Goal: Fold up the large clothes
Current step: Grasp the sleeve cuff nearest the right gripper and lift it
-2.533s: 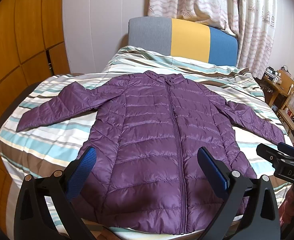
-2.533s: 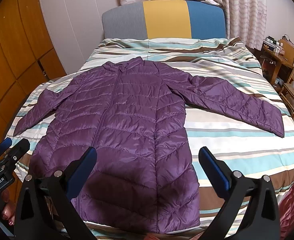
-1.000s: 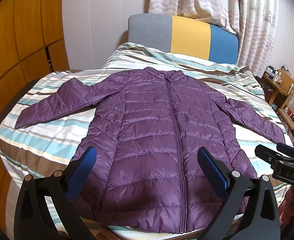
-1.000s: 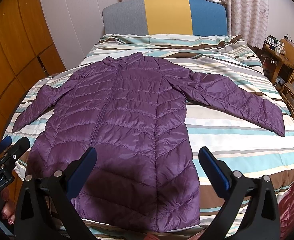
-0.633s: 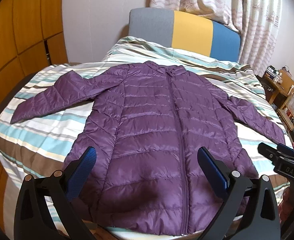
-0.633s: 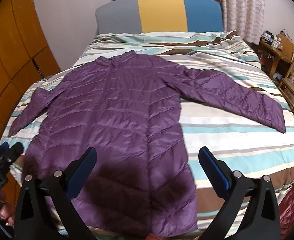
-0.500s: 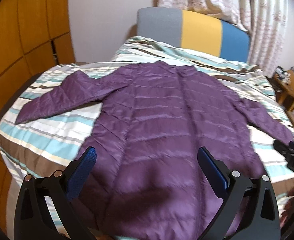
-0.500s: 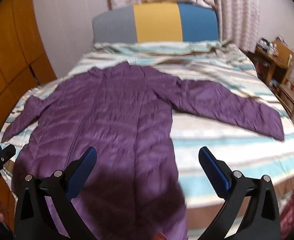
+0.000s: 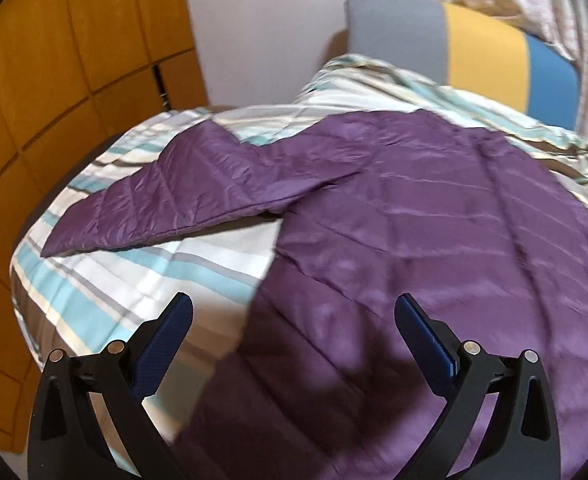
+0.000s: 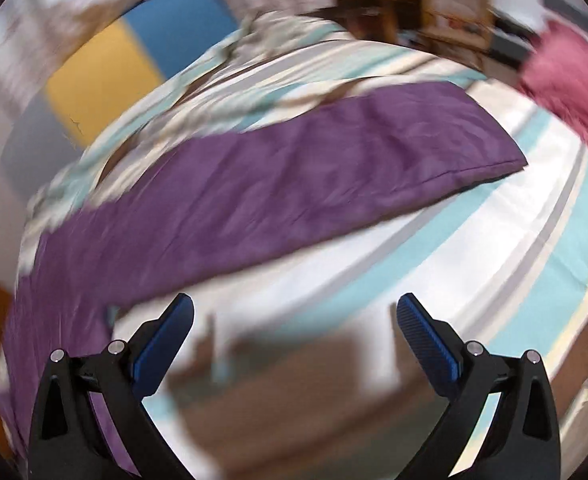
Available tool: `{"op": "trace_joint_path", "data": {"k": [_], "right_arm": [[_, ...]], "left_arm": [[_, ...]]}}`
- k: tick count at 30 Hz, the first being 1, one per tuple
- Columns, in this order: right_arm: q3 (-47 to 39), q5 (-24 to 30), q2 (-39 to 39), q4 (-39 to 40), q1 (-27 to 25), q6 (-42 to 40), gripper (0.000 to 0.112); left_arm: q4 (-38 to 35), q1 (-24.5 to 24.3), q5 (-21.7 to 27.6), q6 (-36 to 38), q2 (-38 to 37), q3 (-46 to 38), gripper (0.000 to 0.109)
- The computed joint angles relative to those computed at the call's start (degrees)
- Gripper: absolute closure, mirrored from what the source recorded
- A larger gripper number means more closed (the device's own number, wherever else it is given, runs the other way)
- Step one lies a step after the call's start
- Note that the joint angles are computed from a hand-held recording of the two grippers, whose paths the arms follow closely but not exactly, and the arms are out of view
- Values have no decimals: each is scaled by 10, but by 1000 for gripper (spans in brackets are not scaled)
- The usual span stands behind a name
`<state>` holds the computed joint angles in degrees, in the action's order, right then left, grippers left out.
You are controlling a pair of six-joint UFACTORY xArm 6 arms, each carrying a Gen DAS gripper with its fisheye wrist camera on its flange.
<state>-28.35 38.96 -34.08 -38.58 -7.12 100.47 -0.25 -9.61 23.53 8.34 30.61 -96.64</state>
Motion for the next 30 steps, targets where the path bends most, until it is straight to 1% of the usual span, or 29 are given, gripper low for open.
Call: {"op": "trace_joint_path", "data": {"k": [1,2,3,4,6,7,8,9,11,12,13,14,15,17,19,24,26,27,30], "right_arm": [[6,-5,-1,3,-24,12,11],[10,-12,1,6,-43,22,12],[19,-27,-1,1,-66,39,12],[23,-29,-5,-9,-77,55,12],[15,-24,4,-48,-103,90,16],[11,-27,11,-51,-117,94,20],[9,-28,15,-54,-127,100,28],[4,-19,19,-60,-136,108,34],[2,0,13,-57,-143,100,66],[1,-5,15,-56,-150,92,74],[-1,-17,17,-59,-159,82,90],[-6,-35,31,-66,-172,75,96],[-17,-29,35,-78,-169,64,98],[-28,-9,35,-117,-152,69,100],[-52,25,41,-156,-120,74,101],[-151,101,114,-274,-8,56,101],[-196,121,155,-305,32,39,102],[-214,117,174,-329,47,27,102],[-293,121,255,-370,100,-16,102]], "left_arm": [[21,3,9,-22,29,-36,9],[45,5,15,-45,44,-55,9],[70,6,28,-66,62,-80,9],[84,8,35,-76,79,-102,9],[109,9,34,-92,97,-117,9],[112,9,34,-93,100,-117,9],[104,10,32,-87,104,-118,9],[102,9,32,-86,107,-118,9],[98,11,28,-89,111,-116,9],[99,11,25,-90,110,-113,9],[100,11,27,-90,111,-114,9],[102,11,31,-89,113,-117,9],[109,9,34,-95,111,-114,9],[127,7,30,-110,107,-106,9],[132,7,31,-112,108,-106,9],[121,7,35,-106,109,-110,9],[97,9,37,-90,111,-112,9],[81,10,40,-80,112,-113,9],[-1,16,59,-34,120,-129,9]]}}
